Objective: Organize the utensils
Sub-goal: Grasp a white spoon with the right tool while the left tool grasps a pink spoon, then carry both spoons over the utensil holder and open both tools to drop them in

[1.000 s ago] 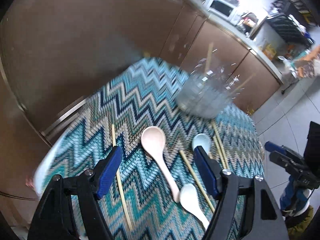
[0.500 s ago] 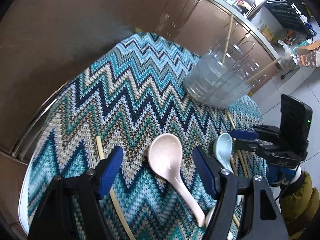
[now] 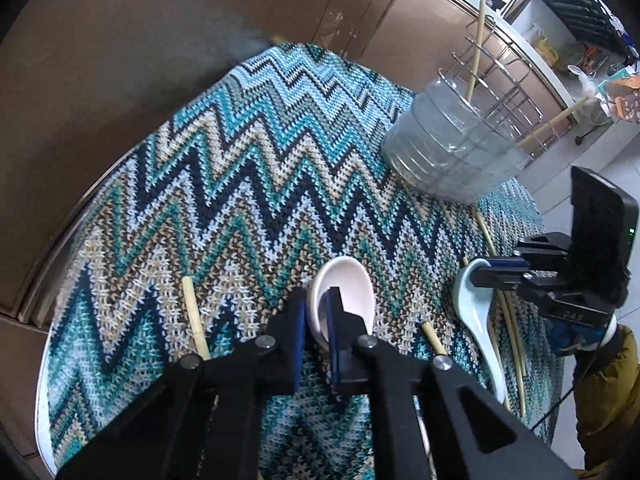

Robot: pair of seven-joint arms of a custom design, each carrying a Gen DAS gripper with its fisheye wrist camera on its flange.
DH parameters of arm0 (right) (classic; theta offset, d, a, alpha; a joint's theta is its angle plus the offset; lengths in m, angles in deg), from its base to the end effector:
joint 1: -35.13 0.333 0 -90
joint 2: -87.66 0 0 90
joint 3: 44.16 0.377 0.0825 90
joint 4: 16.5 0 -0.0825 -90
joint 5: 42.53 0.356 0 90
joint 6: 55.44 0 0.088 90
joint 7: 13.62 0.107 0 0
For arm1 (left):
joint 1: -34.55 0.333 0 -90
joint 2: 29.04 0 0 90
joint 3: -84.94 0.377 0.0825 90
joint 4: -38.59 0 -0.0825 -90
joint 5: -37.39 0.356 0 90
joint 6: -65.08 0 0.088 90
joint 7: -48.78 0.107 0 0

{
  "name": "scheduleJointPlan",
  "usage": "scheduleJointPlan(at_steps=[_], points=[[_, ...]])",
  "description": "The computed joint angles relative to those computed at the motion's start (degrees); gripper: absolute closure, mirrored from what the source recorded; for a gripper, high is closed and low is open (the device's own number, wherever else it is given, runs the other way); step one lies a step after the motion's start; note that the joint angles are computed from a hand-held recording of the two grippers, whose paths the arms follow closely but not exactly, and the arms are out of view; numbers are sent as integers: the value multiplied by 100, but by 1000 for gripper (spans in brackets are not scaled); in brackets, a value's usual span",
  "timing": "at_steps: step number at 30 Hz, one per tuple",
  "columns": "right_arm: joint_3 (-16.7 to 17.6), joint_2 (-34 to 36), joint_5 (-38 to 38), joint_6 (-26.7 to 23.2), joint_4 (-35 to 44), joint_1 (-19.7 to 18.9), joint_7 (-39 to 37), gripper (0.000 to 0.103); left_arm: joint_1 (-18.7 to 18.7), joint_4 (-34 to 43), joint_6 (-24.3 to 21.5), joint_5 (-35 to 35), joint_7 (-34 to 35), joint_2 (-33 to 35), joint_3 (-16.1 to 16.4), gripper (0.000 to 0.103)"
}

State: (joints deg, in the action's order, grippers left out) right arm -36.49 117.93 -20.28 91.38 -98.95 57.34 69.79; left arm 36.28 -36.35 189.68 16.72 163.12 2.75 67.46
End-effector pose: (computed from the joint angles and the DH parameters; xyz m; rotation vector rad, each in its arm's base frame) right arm 0.6685 0.3475 0.5174 -2.0002 1.4212 -0.0248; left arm 0.7309 -0.1539 0.5294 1.5432 -2.5171 0.8748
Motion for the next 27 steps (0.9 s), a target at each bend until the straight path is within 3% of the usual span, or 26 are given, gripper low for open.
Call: scheduleJointPlan(at_steps=[4,12,15,17,18,21,23,27], points=[[-308,-256,-434,241,-280,298,447,97,-10,-408,448,-47,40,-288,-6,95],[-1168,-1097,-2317,1075,-1009,1117,2315,96,77,-1441,2320,-594,775,-1340,-165,96],[-1789,-1307,-3620,1247,-929,1616,3551,96,83,-1394,2898,-1032,1128,-1539,-300,96],[-2376,-1360,-4790,1196,-708,2068,4650,96,32,-1213,3221,-1284,1280,-1545,-385,96],[-2751,-1349,-5576,1037,-505,2361,5337,96,-36,-1108,3430,-1330,1291,-1516,-406,96],[-3282,-1210,-6967,439,33,2773,6533,96,-405,-747,4181,-988,912,-1285,-358,96],[-3482,-1036,-7616,23,382,2886,7089,96,-793,-499,4726,-457,356,-1040,-141,96],[-3572,-577,-8300,-753,1002,2863,7415,96,-1999,22,5401,550,-1097,-496,1147,95]])
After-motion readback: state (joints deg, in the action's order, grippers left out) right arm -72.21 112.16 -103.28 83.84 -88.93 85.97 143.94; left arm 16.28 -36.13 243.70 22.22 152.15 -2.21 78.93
